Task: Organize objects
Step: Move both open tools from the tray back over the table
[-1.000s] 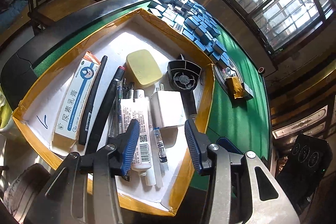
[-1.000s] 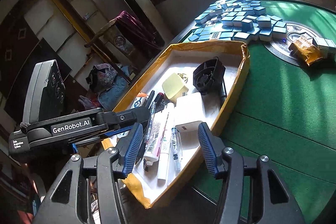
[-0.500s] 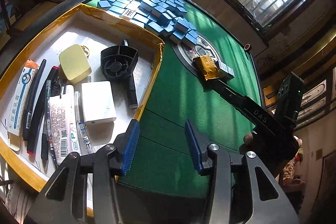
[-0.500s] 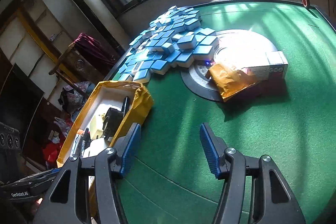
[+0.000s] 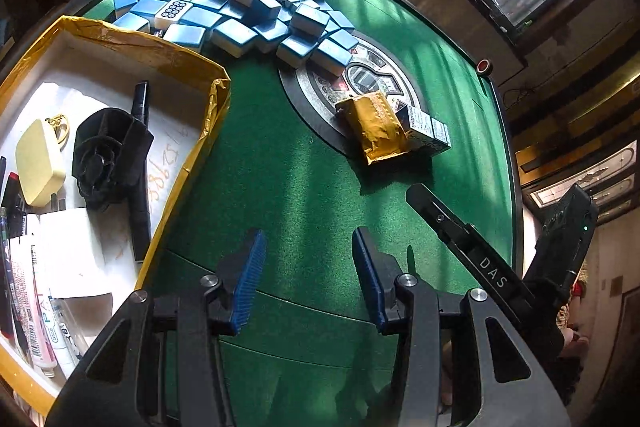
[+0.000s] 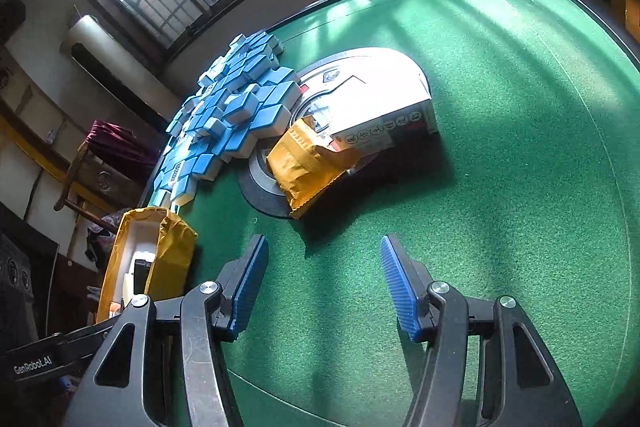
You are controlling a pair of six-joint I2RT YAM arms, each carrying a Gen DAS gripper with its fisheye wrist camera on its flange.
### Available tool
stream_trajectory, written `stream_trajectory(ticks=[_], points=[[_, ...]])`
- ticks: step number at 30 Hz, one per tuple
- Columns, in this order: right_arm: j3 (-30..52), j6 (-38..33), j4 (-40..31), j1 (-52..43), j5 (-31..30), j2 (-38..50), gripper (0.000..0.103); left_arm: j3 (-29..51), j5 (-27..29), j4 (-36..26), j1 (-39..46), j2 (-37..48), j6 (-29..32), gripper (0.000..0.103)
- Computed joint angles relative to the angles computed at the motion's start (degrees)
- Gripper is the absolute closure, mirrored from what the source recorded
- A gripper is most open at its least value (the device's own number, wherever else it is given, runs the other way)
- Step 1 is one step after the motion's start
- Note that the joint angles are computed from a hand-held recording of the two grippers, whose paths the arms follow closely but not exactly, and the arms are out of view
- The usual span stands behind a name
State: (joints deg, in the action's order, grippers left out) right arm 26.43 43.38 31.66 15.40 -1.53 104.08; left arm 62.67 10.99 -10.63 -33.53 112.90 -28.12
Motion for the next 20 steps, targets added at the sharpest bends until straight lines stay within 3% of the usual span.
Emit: stream_trajectory(ticks=[6, 10, 14, 20], points=[[1.7, -4.8, -0.5, 7.9, 3.6, -1.1, 0.050, -6.0, -9.1, 0.0, 0.6, -5.3, 5.1, 0.060], [4.0, -7.0, -0.7, 15.9, 6.4, -0.6, 0.050, -14.1, -9.1, 2.0, 5.2, -11.1, 8.4, 0.060], [9.1, -6.7, -5.4, 24.0, 9.2, 1.2, 0.050, -22.2, -9.9, 4.5, 11.2, -17.6, 11.0, 0.060], [17.6, -4.4, -10.2, 33.0, 11.5, 4.8, 0.050, -28.3, -7.9, 7.6, 19.9, -21.8, 13.7, 0.060]])
